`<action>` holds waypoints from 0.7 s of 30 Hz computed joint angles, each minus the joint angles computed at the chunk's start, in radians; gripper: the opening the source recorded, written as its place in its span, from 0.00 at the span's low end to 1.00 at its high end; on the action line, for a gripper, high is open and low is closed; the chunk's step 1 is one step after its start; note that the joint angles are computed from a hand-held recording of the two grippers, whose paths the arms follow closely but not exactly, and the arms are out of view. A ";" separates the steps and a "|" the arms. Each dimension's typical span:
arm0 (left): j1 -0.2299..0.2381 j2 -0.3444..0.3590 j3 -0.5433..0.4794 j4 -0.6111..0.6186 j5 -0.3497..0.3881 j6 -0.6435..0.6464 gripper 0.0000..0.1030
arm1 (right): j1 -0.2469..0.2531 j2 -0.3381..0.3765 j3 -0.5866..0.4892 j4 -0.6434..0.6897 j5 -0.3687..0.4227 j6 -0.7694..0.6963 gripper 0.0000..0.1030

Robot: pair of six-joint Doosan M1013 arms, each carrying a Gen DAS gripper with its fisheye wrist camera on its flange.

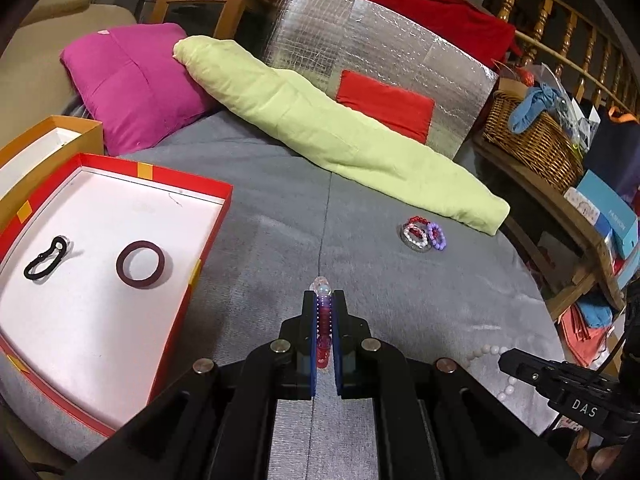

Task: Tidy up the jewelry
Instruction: 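Carry both bead bracelets over the red-rimmed white tray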

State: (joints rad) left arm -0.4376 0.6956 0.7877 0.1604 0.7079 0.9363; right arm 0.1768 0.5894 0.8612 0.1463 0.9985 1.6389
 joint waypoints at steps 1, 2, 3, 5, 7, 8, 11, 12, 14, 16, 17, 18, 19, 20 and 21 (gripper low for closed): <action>0.001 -0.001 0.001 -0.002 -0.002 -0.002 0.06 | 0.002 0.005 -0.009 0.000 0.006 -0.004 0.10; 0.003 -0.003 0.003 -0.003 -0.005 -0.005 0.06 | 0.004 0.010 -0.019 0.001 0.013 -0.010 0.10; 0.005 -0.005 0.004 -0.006 -0.009 -0.007 0.06 | 0.007 0.016 -0.030 0.002 0.018 -0.016 0.10; 0.011 -0.015 0.015 -0.002 -0.028 -0.020 0.06 | 0.013 0.028 -0.054 0.003 0.030 -0.029 0.10; 0.021 -0.025 0.024 -0.003 -0.044 -0.032 0.06 | 0.020 0.044 -0.086 0.009 0.044 -0.044 0.10; 0.028 -0.030 0.026 0.002 -0.047 -0.040 0.06 | 0.024 0.055 -0.109 0.016 0.055 -0.054 0.10; 0.051 -0.036 0.025 0.020 -0.041 -0.064 0.06 | 0.038 0.090 -0.178 0.039 0.085 -0.081 0.10; 0.059 -0.038 0.023 0.024 -0.037 -0.071 0.06 | 0.047 0.110 -0.218 0.053 0.102 -0.097 0.10; 0.077 -0.037 0.012 0.067 -0.014 -0.096 0.06 | 0.060 0.141 -0.279 0.075 0.128 -0.118 0.10; 0.092 -0.035 0.003 0.078 0.003 -0.093 0.06 | 0.075 0.176 -0.349 0.103 0.157 -0.142 0.10; 0.102 -0.033 -0.005 0.089 0.019 -0.092 0.06 | 0.084 0.199 -0.393 0.119 0.176 -0.154 0.10; 0.111 -0.032 -0.011 0.097 0.031 -0.091 0.06 | 0.093 0.221 -0.435 0.135 0.197 -0.164 0.10; 0.120 -0.032 -0.012 0.090 0.038 -0.082 0.06 | 0.100 0.244 -0.477 0.151 0.219 -0.171 0.10; 0.126 -0.032 -0.013 0.089 0.045 -0.077 0.06 | 0.107 0.266 -0.519 0.163 0.241 -0.175 0.10; 0.133 -0.029 -0.020 0.103 0.064 -0.077 0.06 | 0.116 0.305 -0.592 0.180 0.279 -0.174 0.10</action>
